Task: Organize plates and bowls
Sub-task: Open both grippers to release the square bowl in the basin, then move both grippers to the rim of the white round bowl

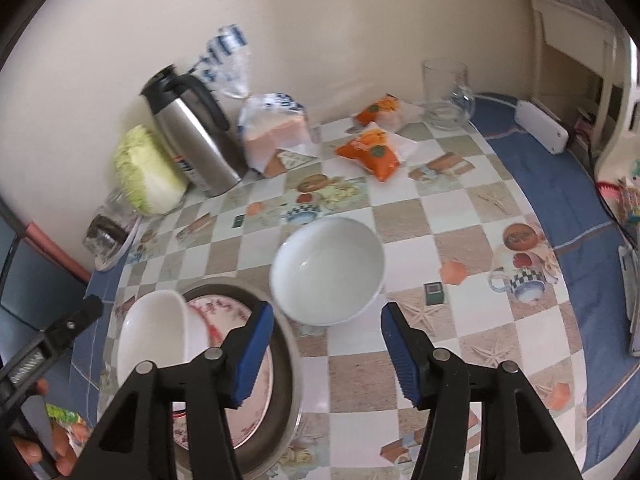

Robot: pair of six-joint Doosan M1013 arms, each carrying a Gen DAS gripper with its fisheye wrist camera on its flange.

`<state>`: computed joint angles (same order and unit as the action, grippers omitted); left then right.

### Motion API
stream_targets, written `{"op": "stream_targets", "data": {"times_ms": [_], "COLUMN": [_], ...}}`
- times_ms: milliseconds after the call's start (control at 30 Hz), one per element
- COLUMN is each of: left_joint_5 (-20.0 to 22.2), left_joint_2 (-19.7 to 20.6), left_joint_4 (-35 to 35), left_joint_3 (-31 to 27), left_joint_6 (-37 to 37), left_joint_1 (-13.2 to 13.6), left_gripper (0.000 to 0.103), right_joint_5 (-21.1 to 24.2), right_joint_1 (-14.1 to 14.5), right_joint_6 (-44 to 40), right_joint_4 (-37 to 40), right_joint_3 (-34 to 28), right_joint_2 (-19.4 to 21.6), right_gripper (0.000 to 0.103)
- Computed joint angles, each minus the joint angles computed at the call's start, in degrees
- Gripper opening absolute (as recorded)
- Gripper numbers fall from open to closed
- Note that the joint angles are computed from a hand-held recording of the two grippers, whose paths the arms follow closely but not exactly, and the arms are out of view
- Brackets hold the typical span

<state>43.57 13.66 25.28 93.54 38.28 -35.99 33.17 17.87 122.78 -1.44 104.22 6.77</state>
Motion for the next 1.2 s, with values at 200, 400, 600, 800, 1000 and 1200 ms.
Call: {"op": "stream_targets", "data": {"times_ms": [200,400,600,800,1000,1200], "left_joint_5": [2.8,6.7,9.6,10.9,12.2,15.7], "left_joint_2": [2.7,5.9,9.0,11.7,14.5,17.3], "left_joint_4": [-4.4,-6.0,-8.8,-11.1,-13.9,-15.1], "left_joint_3": [-4.4,-8.6,-12.4,-15.5,-18.7,-22.3], "left_joint_6": [4.2,6.4,9.5,10.7,15.1,18.8], "left_joint_1": [0.2,-0.2,-0.5,-0.5,-0.5,-0.8], "left_gripper": [0.091,0.092,0.097,0.097,0.097,0.097], "right_joint_5": [0.4,0.7,0.8,0.6,0.9,1.5], "right_joint_1": [-1.8,-3.1,-4.1,-4.8,-5.1,-5.5], "right_joint_6": [1.1,1.9,3.6,4.7,4.7,3.7], "right_joint_4": [0.5,0.3,-0.8,-2.1,-2.9,-2.0], "right_joint_3": [0.7,1.1,1.3,1.4,1.1,0.5], "right_joint_2": [0.1,0.4,0.7,1.1,1.6,2.6], "right_gripper": [0.085,0.098,0.103,0.103,0.103,0.103]}}
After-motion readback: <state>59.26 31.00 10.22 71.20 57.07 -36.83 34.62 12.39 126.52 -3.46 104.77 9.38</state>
